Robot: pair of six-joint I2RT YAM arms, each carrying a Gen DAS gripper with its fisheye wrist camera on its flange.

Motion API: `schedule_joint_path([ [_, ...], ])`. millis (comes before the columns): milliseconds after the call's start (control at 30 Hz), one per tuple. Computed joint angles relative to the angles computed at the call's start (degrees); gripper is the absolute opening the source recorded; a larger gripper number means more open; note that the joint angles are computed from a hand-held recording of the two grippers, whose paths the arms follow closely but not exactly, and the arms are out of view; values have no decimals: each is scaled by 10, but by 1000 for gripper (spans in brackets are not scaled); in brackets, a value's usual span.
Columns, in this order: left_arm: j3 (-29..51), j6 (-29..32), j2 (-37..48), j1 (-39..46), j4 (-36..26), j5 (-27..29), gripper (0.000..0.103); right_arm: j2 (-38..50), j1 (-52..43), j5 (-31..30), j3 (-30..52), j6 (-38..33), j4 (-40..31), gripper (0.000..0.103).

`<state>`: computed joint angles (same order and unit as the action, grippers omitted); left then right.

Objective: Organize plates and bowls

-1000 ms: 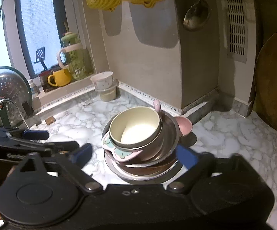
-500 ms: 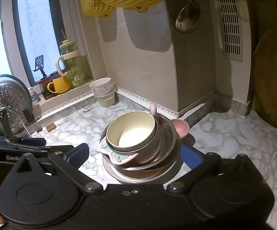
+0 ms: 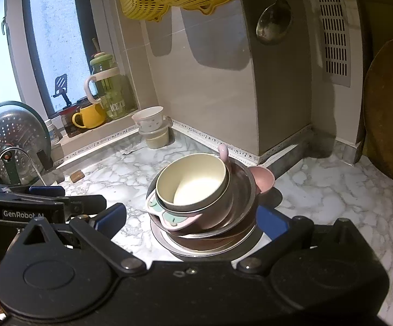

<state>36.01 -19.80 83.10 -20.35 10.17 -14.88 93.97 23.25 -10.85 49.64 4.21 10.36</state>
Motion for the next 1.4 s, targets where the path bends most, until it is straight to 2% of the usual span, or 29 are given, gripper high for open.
schedule_joint_path([
  [1400,-8,15,-5,-4,24,10,103,7,1,6,10,12,0,103],
])
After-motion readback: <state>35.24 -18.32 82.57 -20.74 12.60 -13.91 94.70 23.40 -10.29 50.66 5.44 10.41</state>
